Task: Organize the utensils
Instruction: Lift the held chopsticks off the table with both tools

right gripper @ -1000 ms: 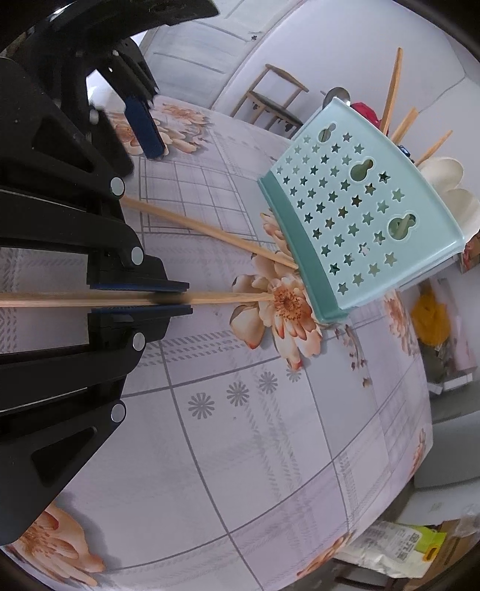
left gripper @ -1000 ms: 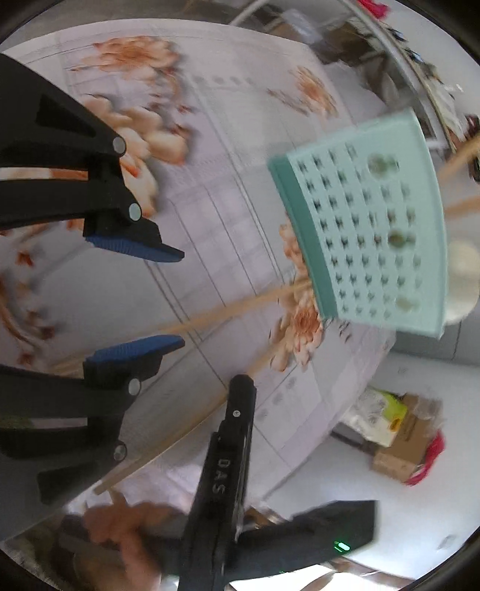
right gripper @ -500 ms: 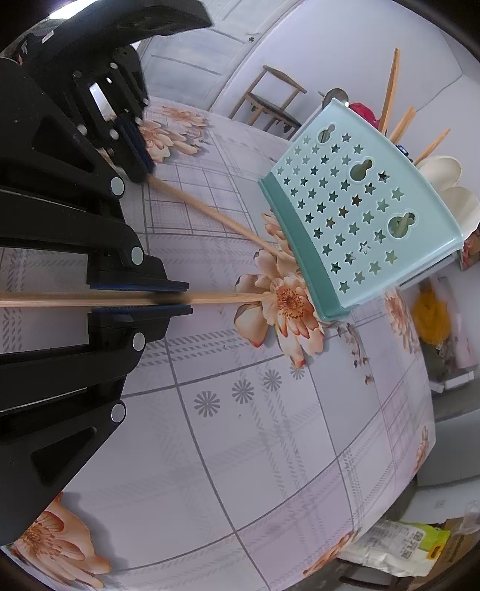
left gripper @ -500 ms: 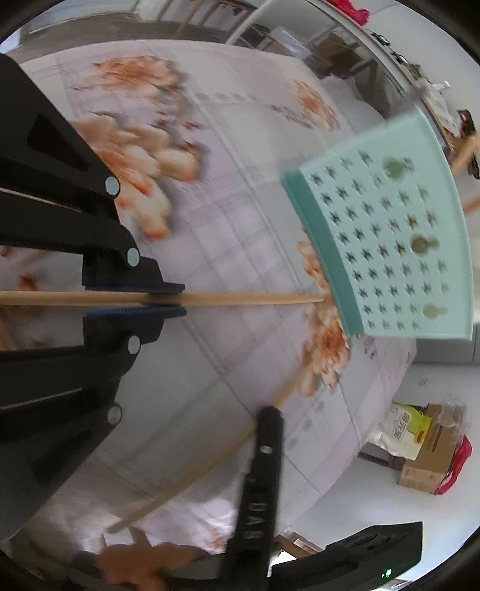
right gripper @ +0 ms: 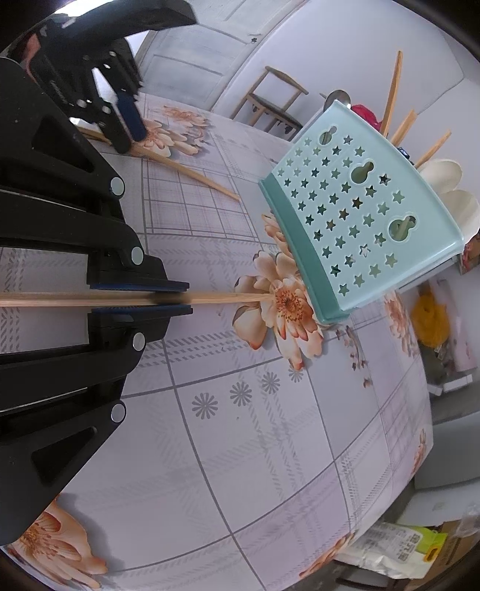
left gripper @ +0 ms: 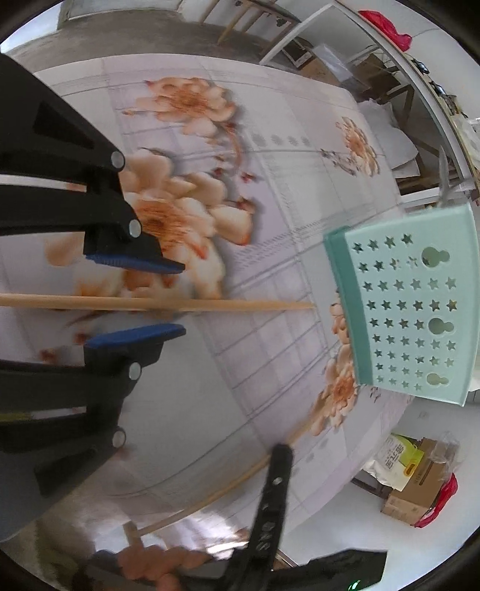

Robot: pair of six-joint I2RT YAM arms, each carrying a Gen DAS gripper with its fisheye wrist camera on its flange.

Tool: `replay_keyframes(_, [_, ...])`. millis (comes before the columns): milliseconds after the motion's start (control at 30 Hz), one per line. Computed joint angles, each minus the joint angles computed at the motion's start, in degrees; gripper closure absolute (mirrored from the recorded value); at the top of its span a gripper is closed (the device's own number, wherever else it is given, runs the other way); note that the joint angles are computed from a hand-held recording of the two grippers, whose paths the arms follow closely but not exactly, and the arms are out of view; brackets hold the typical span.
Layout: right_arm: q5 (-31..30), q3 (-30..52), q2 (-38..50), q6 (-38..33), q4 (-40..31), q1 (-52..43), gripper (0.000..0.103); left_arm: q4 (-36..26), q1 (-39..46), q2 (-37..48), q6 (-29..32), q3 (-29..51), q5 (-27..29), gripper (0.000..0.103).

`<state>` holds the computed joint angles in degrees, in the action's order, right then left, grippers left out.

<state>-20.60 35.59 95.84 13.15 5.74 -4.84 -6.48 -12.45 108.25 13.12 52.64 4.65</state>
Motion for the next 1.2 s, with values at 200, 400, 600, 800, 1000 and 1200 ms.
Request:
replay_keyframes(200, [0.30,0.28,0.10,0.04,-0.36,0.26,0.098,0.33,-2.02,6.58,-1.67,8.45,-1.71,0.076])
replay_keyframes(400, [0.41,2.57,1.14,-1.28,-2.86,0.91,0.098,0.42,-3.16,11.32,-2.37,14.91,-2.02,0.086])
replay_keyframes(600, [1.86,6.67,3.40,-2.49,-5.59,2.91,0.098,1.89,-4.60,12.09,-1.48,15.49,-3.94,0.098])
replay_keyframes(800, [4.97,10.70,5.63,-4.37,-7.89,5.71,0.098,3.84,-5.29,11.84,-1.37,14.29,-5.35,0.098])
replay_keyframes(1000, [9.81,13.01,6.87,-5.62,-8.65,8.53,0.098,4.94,-6.04,11.01,-1.78,12.87,-6.31,0.098])
replay_keyframes(1200, [7.38,12.89,6.43,-5.44,-8.73,6.90,0.098,5.58,-6.10,10.78,-1.70,12.29,-6.39,0.098])
